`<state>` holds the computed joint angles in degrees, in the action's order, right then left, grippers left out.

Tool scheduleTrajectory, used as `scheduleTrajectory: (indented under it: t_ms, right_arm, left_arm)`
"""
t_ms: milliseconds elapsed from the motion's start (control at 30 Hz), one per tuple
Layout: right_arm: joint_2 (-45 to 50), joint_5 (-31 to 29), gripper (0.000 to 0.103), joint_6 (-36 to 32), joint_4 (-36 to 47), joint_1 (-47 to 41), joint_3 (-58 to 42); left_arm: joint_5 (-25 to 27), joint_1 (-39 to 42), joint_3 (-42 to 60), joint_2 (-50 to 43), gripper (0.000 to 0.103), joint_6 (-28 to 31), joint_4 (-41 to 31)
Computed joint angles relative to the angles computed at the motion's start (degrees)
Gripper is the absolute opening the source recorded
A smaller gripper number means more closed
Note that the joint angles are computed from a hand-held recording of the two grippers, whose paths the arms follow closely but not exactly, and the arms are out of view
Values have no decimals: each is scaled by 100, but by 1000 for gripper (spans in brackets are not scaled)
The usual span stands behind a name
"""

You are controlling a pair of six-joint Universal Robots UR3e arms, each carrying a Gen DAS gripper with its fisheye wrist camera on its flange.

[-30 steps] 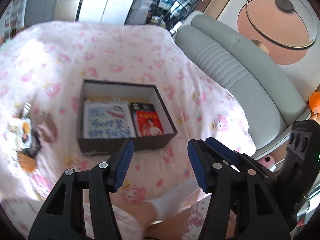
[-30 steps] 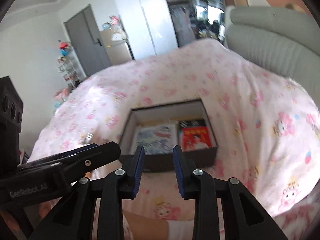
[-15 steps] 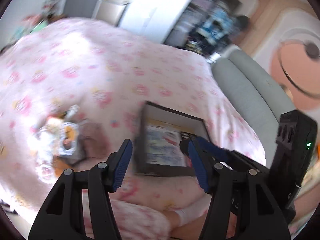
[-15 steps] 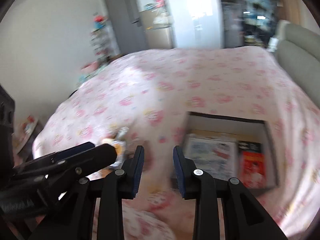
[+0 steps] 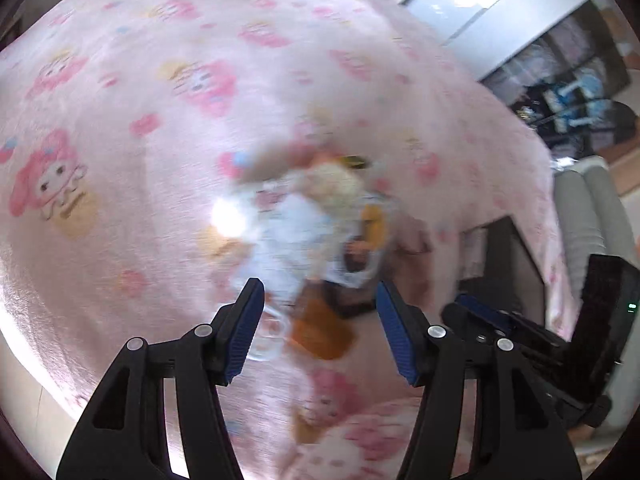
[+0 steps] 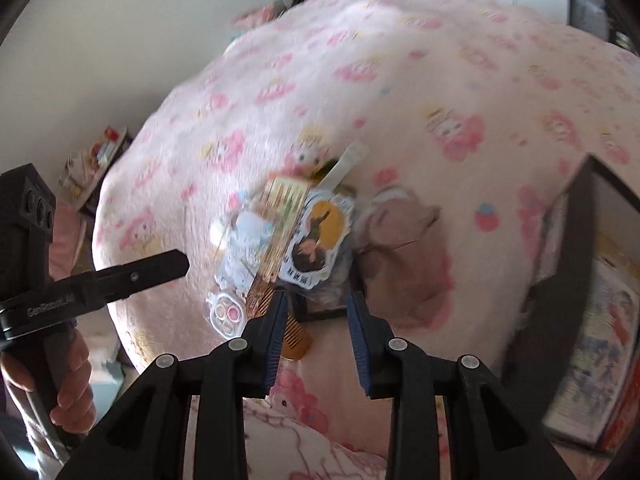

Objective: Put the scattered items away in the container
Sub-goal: 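Move the right gripper back to the clear phone case on the blanket, then grasp the clear phone case with the right gripper and lift it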

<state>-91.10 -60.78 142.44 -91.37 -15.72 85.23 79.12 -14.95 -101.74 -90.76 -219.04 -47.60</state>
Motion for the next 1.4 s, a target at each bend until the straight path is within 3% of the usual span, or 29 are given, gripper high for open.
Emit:
scheduleTrajectory:
  t_ms: [200,300,400,533,700,767,867,1000,1067,1133,1267,1400]
  right_arm:
    - [1188,-828,27,-406,-331,1172,-649]
    - [1598,-644,27,-288,-254,1266,-980]
    - [1809,-486,27,45,-693,1334,-1200]
    - [2270,-267,27,321,-1067,1492,-1649]
    - [2844,-396,31,280,-1007,1806,-2130]
    - [2779,-427,32,281,-1211,1853,-1938]
    - [2753,-472,32,16,-517,1724,-2132]
    - [2188,-487,32,-594,289,1409,-1703]
    - [1781,-121,32,-1182,688,1046,-1213]
    - [1327,-78,32,-1556,515,715,-518]
    - [1150,109,32,-1303,278,372,-325]
    - [1128,104,32,-717,-685,643,-257]
  left_arm:
    - [-179,564,-1420,262,59,-244,930]
    - [-407,723,-1836,479,58,-451,1004]
    - [-565,733,-2526,1009,58,-701,1449]
    - [-1346,827,-2981,865,53,-456,1901]
    - [-913,466,-2655,237,46,-769,2100]
    - [-600,372,-2431,194,46,-825,1944]
    - [170,200,-1727,81,48,-627,1318]
    - [398,438,-1252,-71,53,-459,1251]
    - [188,501,-1474,371,53,-567,1268]
    - [100,394,-2034,878,63,-710,1707]
    - [-463,422,-2618,831,61,-655,1749]
    - [-576,294,-2792,436,52,-622,2040]
